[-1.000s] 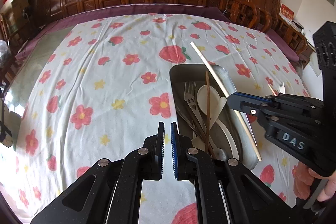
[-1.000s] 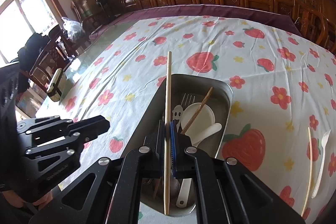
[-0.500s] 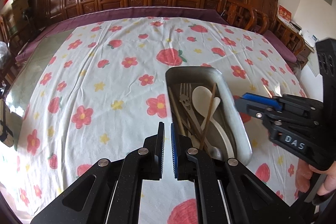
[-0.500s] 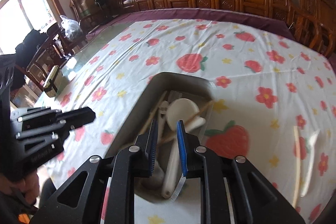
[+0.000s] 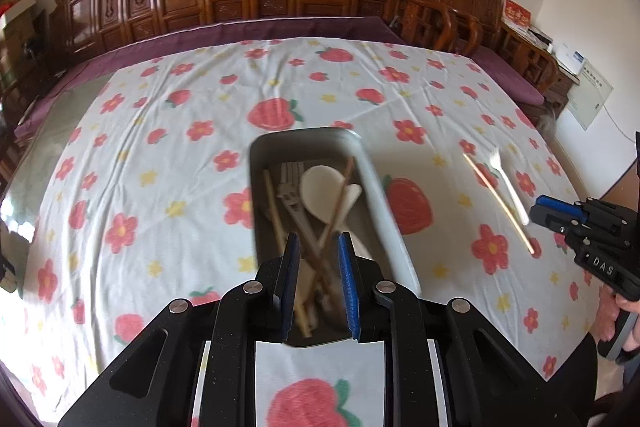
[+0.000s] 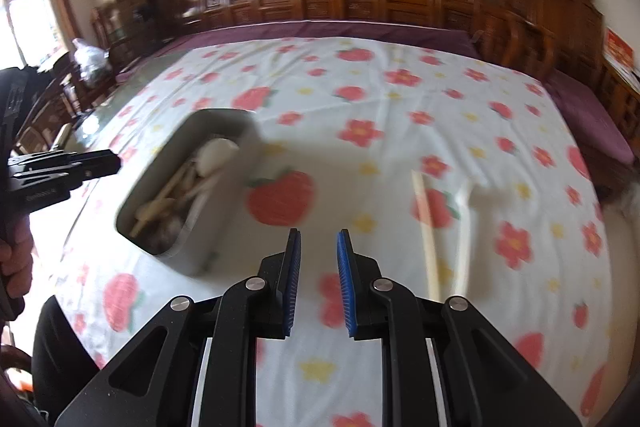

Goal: Organize utensils
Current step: 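Lower the bamboo chopstick into the tray and open the right gripper, then grasp the white plastic fork with the right gripper while the left moves toward the bamboo chopstick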

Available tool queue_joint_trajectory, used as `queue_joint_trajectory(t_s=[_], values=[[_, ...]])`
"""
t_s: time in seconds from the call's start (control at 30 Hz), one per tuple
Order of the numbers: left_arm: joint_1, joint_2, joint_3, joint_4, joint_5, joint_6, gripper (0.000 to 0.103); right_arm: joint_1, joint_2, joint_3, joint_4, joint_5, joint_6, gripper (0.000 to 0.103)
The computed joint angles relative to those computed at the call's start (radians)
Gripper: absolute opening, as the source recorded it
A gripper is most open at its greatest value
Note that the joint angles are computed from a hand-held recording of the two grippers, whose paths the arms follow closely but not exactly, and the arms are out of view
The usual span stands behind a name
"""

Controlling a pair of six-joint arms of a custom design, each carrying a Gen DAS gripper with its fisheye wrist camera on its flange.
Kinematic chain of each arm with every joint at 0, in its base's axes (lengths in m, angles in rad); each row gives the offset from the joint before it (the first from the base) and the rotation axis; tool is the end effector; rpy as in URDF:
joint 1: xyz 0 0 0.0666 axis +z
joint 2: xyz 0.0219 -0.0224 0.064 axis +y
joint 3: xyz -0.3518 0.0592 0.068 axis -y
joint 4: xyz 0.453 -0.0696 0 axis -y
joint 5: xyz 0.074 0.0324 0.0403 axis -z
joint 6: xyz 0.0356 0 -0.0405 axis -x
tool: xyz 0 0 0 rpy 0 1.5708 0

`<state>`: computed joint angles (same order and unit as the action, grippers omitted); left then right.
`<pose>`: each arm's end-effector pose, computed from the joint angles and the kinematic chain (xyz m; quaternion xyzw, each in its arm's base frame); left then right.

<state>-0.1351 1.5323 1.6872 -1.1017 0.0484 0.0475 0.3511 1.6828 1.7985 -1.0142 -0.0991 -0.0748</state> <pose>0.5821 -0.0813 0.4656 0.0491 0.9502 -0.0509 0.3035 0.6062 0.2254 0.4392 -0.1460 0.9316 0.1153 0.3121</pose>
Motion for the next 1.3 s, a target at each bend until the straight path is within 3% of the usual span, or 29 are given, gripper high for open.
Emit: queue_joint_trajectory(t_s=[0.13, 0.2, 0.3, 0.37, 0.43, 0.57, 0.73, 0.97, 1.03, 1.1, 1.13, 1.3], values=[[-0.032, 0.007, 0.006, 0.007, 0.002, 0.004, 0.037, -0.049, -0.043, -0.063, 0.009, 0.015, -0.002, 0.021], [-0.049, 0.012, 0.008, 0.012, 0.0, 0.005, 0.044, -0.071, -0.05, -0.08, 0.01, 0.025, -0.004, 0.027], [-0.074, 0.03, 0.022, 0.003, 0.004, 0.007, 0.044, -0.097, -0.048, -0.091, 0.014, 0.031, -0.006, 0.032], [-0.091, 0.04, 0.028, -0.002, 0.002, 0.006, 0.044, -0.114, -0.028, -0.081, 0.005, 0.027, -0.01, 0.032], [-0.108, 0.047, 0.03, 0.001, -0.004, 0.006, 0.066, -0.121, -0.007, -0.065, -0.003, 0.031, -0.003, 0.032], [-0.133, 0.054, 0.028, 0.011, -0.006, 0.009, 0.07, -0.129, 0.053, -0.013, -0.023, 0.027, 0.009, 0.032], [-0.151, 0.066, 0.036, 0.008, -0.005, 0.022, 0.083, -0.129, 0.152, 0.077, -0.065, 0.032, 0.04, 0.032], [-0.164, 0.079, 0.045, -0.01, -0.019, 0.027, 0.084, -0.131, 0.263, 0.189, -0.121, 0.057, 0.051, 0.032], [-0.168, 0.082, 0.048, -0.015, -0.025, 0.025, 0.084, -0.132, 0.269, 0.191, -0.114, 0.067, 0.058, 0.026], [-0.172, 0.086, 0.05, -0.019, -0.03, 0.027, 0.084, -0.136, 0.263, 0.182, -0.108, 0.068, 0.059, 0.008], [-0.173, 0.087, 0.051, -0.02, -0.03, 0.027, 0.084, -0.138, 0.258, 0.174, -0.106, 0.067, 0.062, 0.005], [-0.189, 0.11, 0.07, -0.027, -0.029, 0.035, 0.084, -0.16, 0.197, 0.094, -0.093, 0.023, 0.03, 0.004]])
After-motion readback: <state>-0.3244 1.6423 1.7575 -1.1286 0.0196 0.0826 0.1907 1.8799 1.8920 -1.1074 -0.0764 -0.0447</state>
